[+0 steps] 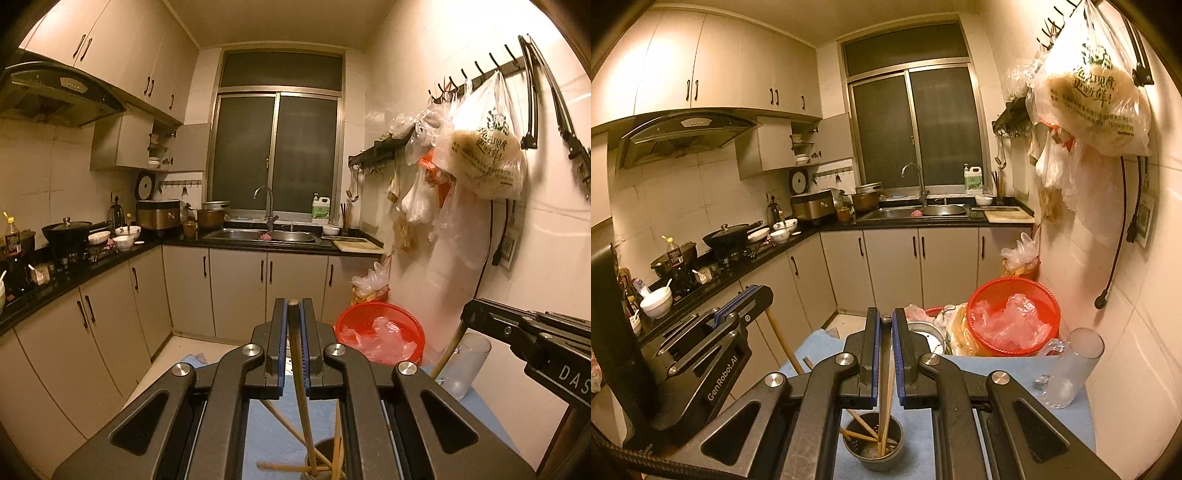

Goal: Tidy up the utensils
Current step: 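Lift the chopsticks with both tools and lower them into the black holder, then open both tools to release the chopsticks into the holder and withdraw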

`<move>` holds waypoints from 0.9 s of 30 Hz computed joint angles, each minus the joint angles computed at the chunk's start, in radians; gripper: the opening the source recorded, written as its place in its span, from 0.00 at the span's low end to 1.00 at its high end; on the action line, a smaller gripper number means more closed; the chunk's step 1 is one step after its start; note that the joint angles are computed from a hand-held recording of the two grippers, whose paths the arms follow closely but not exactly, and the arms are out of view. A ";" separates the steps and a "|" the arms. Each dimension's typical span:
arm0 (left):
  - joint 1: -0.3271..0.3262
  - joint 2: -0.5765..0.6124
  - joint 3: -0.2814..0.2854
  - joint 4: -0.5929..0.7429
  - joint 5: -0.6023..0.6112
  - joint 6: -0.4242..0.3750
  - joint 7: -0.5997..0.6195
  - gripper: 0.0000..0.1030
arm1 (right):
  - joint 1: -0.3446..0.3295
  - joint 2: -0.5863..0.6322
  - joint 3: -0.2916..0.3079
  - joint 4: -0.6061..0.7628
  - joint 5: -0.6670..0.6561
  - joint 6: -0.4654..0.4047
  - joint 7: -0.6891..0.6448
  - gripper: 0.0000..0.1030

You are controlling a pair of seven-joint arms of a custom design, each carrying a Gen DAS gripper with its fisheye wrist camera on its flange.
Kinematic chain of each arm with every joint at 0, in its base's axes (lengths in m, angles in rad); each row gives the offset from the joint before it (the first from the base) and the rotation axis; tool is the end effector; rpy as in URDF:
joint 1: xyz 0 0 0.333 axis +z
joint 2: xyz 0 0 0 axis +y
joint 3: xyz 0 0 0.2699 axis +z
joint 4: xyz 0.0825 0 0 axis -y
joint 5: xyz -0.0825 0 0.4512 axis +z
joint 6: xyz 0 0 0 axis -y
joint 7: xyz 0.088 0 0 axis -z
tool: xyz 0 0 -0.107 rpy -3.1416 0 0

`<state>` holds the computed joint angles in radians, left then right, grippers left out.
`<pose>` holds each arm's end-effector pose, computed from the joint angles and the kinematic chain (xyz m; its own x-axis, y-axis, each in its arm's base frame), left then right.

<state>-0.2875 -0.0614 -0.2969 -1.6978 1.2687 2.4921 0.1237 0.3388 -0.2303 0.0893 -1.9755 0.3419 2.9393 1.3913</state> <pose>0.5451 -0.3732 0.6508 0.0694 -0.9957 0.0619 -0.2192 -0.0757 -0.9727 0.5608 0.2377 0.6562 0.4143 -0.8979 -0.1487 -0.3873 -0.0260 -0.9216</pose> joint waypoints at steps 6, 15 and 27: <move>-0.006 0.025 0.006 0.012 0.003 0.001 0.009 0.06 | 0.004 0.026 -0.004 0.011 0.012 -0.003 -0.012 0.07; -0.031 0.076 0.021 0.054 -0.041 -0.016 0.080 0.06 | -0.002 0.062 0.001 0.024 -0.001 -0.008 -0.009 0.07; -0.051 0.100 0.042 0.047 -0.096 -0.014 0.114 0.06 | -0.008 0.095 -0.007 0.019 0.018 -0.042 -0.010 0.07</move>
<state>-0.3383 0.0390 -0.2545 -1.6504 1.1731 2.4783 0.2376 0.3308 -0.1353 0.0819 -1.9563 0.3598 2.8975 1.3809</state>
